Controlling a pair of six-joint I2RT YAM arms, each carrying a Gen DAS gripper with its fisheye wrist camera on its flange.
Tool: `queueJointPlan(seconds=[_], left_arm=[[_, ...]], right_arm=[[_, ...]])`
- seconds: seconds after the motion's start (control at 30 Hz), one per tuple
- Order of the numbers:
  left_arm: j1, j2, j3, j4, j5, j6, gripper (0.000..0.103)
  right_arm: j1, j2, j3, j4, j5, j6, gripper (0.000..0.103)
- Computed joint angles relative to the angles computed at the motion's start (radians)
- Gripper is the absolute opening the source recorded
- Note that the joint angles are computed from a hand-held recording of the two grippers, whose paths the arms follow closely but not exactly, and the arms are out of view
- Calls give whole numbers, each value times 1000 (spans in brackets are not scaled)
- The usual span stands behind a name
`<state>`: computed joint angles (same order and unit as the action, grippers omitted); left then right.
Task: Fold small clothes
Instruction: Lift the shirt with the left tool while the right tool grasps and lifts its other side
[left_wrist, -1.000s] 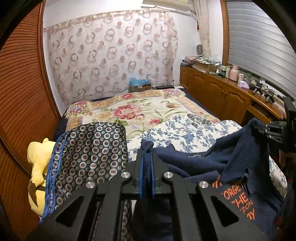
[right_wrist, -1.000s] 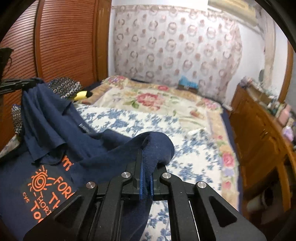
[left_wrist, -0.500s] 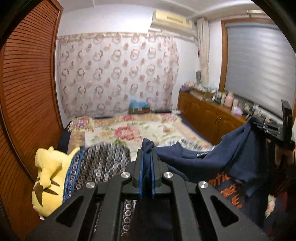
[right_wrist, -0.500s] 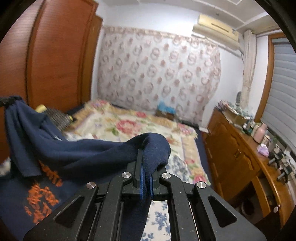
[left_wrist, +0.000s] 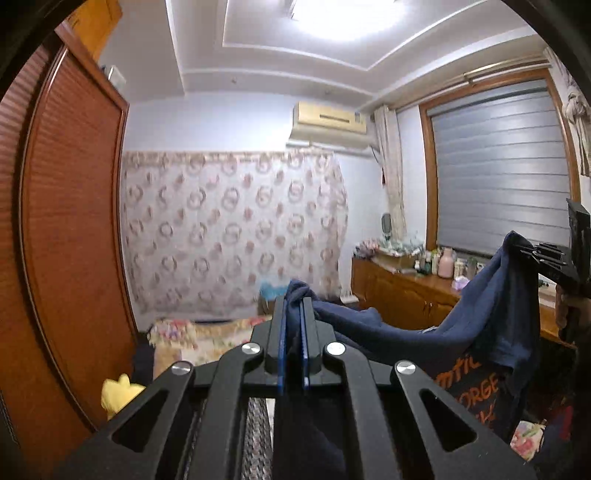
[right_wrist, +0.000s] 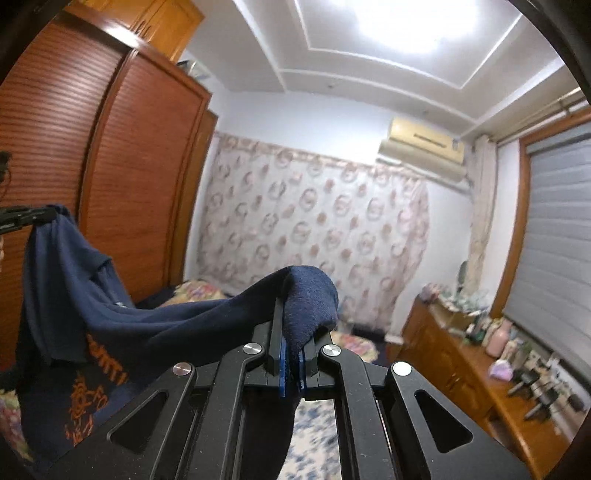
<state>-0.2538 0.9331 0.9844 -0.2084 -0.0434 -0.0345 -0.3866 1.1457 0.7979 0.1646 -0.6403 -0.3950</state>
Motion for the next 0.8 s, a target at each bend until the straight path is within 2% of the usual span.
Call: queueJointPlan(seconds=[0.17, 0.3, 0.43, 0.57, 0.8], left_arm=[[50, 137, 75, 37, 17, -7, 4], [23, 261, 38, 116, -33, 12, 4], [6, 328, -42, 176, -46, 11, 4], [-46, 328, -199, 250, -78, 8, 4], [-135, 213, -539, 382, -96, -63, 4]], right_arm=[[60, 162, 193, -85, 179, -32, 1], [120, 335, 225, -23, 286, -55, 1], [147, 490, 191, 60, 314, -73, 1], [133, 564, 78, 151, 273, -118, 1], [19, 612, -181, 294, 96, -228, 2]])
